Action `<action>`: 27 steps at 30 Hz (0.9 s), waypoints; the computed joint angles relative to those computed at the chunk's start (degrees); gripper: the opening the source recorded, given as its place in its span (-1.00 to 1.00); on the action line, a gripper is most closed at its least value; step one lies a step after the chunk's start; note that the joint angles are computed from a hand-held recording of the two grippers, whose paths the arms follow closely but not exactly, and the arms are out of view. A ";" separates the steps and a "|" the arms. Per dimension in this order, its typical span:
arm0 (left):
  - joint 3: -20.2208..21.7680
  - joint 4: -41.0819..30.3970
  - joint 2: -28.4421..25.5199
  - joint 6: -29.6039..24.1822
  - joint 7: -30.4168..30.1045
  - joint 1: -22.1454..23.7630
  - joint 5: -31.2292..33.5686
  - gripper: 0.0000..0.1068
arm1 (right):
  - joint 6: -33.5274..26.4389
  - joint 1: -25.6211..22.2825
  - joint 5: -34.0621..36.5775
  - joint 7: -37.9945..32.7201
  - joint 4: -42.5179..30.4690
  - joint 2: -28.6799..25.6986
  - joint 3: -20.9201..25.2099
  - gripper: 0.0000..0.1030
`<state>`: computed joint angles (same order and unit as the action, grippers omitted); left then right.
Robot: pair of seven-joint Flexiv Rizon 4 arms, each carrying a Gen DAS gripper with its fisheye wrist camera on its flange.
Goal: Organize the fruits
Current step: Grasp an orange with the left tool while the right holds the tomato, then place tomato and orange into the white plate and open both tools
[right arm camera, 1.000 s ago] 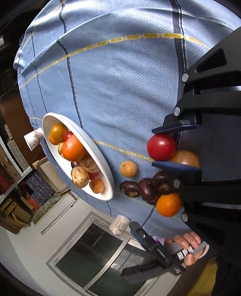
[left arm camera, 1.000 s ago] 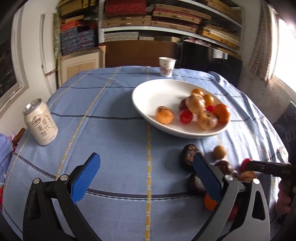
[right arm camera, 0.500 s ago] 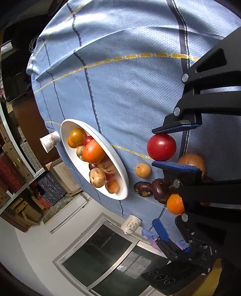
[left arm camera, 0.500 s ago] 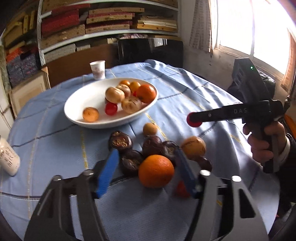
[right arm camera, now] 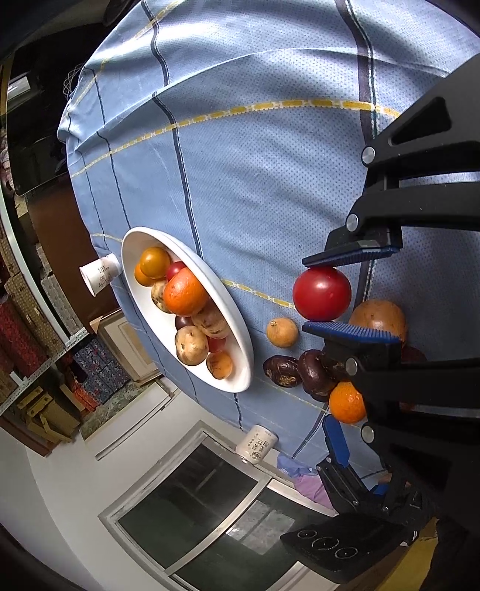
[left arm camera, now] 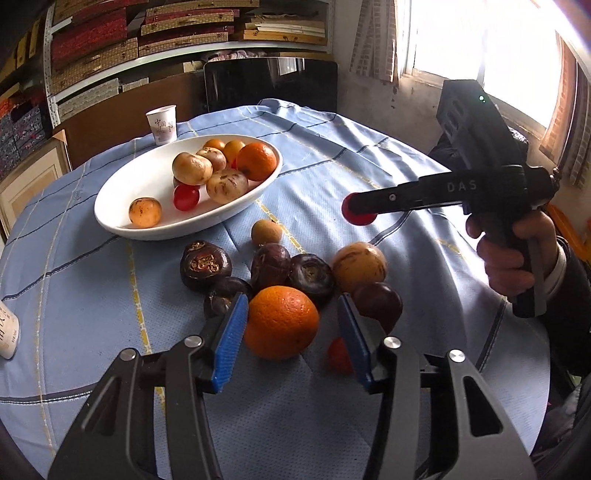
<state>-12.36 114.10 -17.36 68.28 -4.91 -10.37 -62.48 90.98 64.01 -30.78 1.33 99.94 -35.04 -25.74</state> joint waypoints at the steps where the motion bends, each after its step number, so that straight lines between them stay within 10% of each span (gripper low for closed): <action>1: 0.13 -0.08 -0.02 0.01 -0.33 -0.03 0.34 -0.06 | -0.31 0.18 -0.15 -0.09 -0.01 0.06 -0.16 -0.42; 7: 3.15 -2.62 -2.56 -2.55 -12.05 0.02 13.64 -0.07 | -0.22 0.26 -0.59 0.66 0.18 0.13 -0.41 -0.42; 20: 0.06 -2.79 -0.53 -6.48 -10.90 4.50 2.64 -0.13 | 4.83 10.07 2.90 -0.13 2.83 -1.20 -12.98 -0.42; 27: 3.15 -16.86 -8.08 -4.89 -27.91 3.02 15.92 -0.13 | -4.23 -0.42 1.29 -7.77 -8.59 -2.10 -1.47 -0.42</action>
